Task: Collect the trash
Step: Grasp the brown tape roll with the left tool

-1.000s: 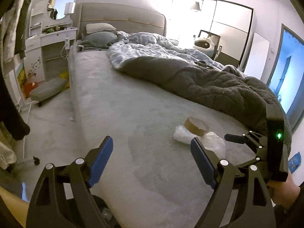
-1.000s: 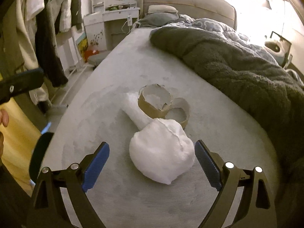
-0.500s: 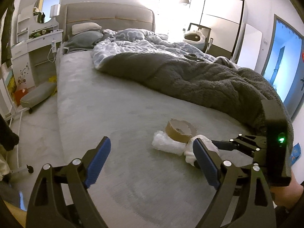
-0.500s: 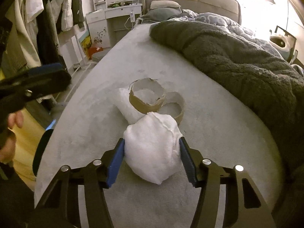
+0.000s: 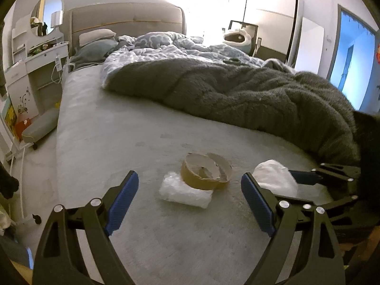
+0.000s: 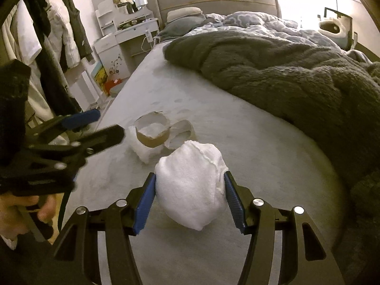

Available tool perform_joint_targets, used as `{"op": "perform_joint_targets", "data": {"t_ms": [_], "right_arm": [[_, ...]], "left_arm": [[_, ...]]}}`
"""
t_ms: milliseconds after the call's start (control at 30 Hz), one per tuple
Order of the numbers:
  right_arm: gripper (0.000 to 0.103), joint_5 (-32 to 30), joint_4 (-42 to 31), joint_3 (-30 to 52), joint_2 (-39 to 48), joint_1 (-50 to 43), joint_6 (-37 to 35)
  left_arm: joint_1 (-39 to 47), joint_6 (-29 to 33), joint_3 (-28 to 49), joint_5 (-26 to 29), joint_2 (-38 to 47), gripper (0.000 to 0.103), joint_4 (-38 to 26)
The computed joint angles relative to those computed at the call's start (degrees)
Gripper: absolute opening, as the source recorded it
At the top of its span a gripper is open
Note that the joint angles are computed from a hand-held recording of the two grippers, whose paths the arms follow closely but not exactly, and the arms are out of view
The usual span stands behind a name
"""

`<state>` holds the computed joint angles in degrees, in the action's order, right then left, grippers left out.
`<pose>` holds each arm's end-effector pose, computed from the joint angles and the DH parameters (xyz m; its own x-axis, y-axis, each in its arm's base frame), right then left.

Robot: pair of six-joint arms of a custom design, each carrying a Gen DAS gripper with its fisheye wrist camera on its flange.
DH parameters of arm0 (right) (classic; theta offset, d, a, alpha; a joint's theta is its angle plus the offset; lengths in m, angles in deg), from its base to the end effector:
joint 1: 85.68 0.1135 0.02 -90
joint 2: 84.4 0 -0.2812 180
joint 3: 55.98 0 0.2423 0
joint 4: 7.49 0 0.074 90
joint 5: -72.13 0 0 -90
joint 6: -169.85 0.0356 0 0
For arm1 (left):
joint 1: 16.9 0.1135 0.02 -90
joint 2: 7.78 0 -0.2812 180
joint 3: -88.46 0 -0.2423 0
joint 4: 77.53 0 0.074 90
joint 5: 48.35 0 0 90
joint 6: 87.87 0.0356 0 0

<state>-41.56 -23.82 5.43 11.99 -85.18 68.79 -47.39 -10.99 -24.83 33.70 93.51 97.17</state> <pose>0.3163 0.0171 0.1708 -0.7163 -0.1819 -0.6737 -0.4041 0.8952 0.1879 0.3113 -0.1776 0.1817 -0.6314 0.1109 -0.7675 0.2749 0.9575 -0.0878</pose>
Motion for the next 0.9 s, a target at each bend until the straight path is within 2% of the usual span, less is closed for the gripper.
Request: {"op": "perform_joint_targets", "data": {"t_ms": [167, 300, 367, 700, 767, 900], "right_arm": [[0.058, -1.5, -0.4, -0.1, 0.2, -1.9, -0.5], [0.058, -2.1, -0.7, 0.0, 0.1, -2.8, -1.0], [0.058, -2.5, -0.8, -0.1, 0.1, -3.4, -1.2], [0.058, -3.9, -1.2, -0.5, 0.2, -6.2, -2.9], [0.058, -4.2, -1.3, -0.7, 0.0, -6.7, -3.3], [0.058, -4.4, -1.6, -0.8, -0.2, -6.9, -3.5]], "left_arm": [[-1.6, 0.5, 4.3, -2.7, 4.7, 0.086, -2.1], [-2.0, 1.0, 7.4, -2.6, 8.0, 0.08, -3.1], [-2.3, 1.3, 8.9, -3.0, 9.5, 0.074, -3.7], [-2.9, -0.6, 14.2, -6.7, 14.4, 0.058, -6.3], [-2.7, -1.2, 14.6, -6.7, 14.8, 0.049, -6.7], [-2.6, -1.8, 14.2, -7.0, 14.4, 0.048, -6.1]]}}
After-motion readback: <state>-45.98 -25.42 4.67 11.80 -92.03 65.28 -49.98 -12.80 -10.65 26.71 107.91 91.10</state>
